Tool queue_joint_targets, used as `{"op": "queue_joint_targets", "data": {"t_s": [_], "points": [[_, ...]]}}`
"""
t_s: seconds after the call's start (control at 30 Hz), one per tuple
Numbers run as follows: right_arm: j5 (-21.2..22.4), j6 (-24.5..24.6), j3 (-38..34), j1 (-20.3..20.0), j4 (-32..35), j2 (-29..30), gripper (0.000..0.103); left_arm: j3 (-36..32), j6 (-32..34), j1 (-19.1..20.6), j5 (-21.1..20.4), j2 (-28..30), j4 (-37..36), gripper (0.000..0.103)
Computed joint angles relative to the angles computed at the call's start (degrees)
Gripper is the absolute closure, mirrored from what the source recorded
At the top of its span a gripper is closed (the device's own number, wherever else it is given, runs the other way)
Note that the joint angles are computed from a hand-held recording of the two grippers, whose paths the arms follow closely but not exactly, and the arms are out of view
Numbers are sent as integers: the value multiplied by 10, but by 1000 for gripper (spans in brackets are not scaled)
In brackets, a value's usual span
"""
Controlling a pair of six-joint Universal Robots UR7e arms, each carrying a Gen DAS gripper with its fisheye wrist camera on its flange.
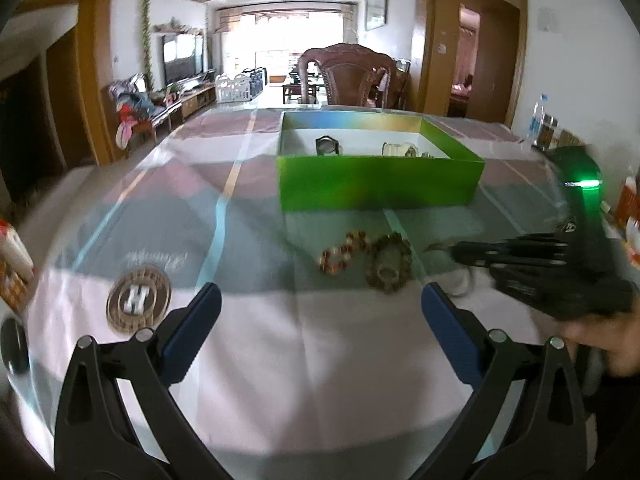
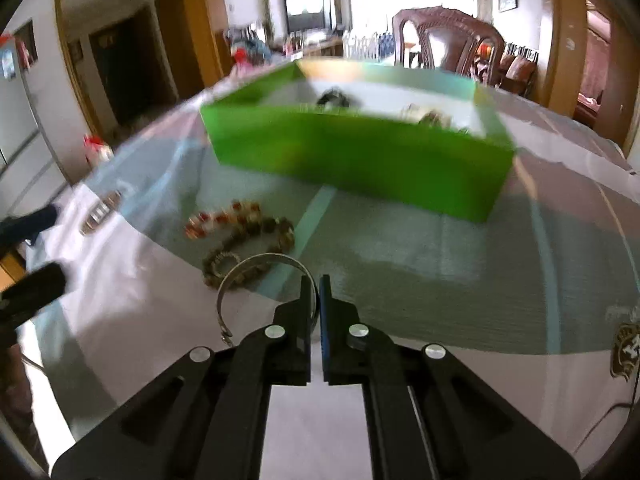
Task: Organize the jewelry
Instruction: 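Close the right tool on the silver bangle, then close the left tool on the red bead bracelet while the right tool holds the bangle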
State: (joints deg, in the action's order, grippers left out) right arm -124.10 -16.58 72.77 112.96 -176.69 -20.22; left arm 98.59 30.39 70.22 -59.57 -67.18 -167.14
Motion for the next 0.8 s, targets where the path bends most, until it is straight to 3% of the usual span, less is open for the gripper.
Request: {"op": "queue_joint_targets", "data": {"t_s": [0.13,0.3,0.4,0.6,0.73,0.8], "points": [[22,10,70,4,-53,-43,99,-63,61,-1,18,50,37,6],[22,26,138,5,-91,-81,99,-140,111,8,37,98,132,36],[20,34,172,6,-109,-99,99,-175,136,15,49,118,180,44],[31,40,187,7,-117,-104,99,-183,196,17,48,125,220,49],[35,36,183,8,-118,-102,99,-197,196,17,51,136,239,54],[37,35,182,8,-118,-101,99,-211,188,18,49,141,258,67]]}}
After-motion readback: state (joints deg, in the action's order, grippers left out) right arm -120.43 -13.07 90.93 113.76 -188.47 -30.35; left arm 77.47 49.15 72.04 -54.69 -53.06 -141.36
